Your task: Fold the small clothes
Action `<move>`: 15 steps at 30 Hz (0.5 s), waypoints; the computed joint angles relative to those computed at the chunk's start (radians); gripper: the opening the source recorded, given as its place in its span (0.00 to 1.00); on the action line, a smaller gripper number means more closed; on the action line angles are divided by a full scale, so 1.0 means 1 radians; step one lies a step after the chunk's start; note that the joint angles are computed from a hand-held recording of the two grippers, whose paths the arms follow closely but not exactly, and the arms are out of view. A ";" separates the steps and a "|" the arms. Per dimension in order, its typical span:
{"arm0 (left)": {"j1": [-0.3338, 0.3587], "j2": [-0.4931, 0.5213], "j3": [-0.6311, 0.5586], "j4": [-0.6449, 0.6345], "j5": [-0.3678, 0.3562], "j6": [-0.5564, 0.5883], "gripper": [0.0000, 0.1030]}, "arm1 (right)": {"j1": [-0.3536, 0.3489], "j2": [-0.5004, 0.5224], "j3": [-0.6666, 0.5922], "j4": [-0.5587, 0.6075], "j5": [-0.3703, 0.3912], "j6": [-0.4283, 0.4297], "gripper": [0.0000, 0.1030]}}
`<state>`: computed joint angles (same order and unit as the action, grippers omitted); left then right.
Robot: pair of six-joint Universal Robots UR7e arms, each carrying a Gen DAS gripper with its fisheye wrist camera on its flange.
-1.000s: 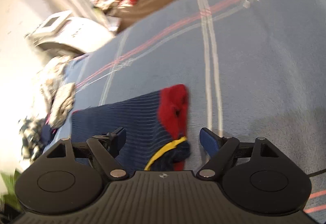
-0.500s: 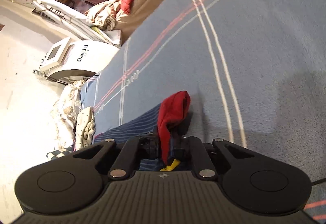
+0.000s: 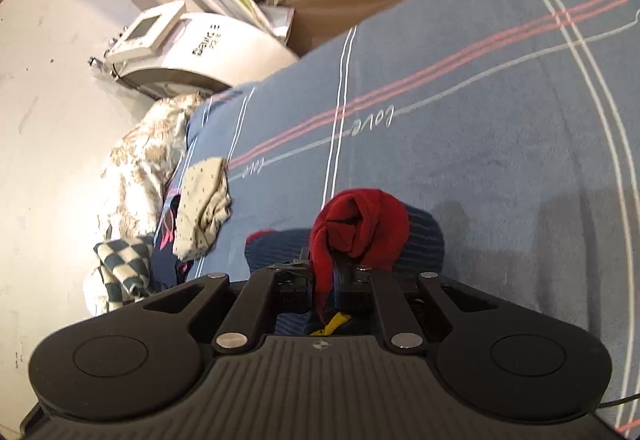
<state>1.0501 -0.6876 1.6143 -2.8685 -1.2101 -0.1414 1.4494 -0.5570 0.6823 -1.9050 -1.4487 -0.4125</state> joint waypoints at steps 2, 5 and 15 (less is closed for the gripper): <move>0.007 -0.004 0.000 -0.003 0.002 -0.014 0.22 | 0.003 -0.015 0.037 -0.030 -0.018 -0.023 0.16; 0.006 -0.033 0.020 -0.008 0.021 -0.041 0.22 | 0.010 -0.018 0.044 0.000 0.004 0.002 0.16; 0.014 -0.242 0.273 -0.120 0.291 -0.202 0.30 | 0.116 0.078 0.088 -0.051 -0.110 0.086 0.16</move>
<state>1.0643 -0.9296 1.8872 -2.9883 -0.9193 -0.3429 1.5655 -0.4789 0.7702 -1.9561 -1.5591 -0.3267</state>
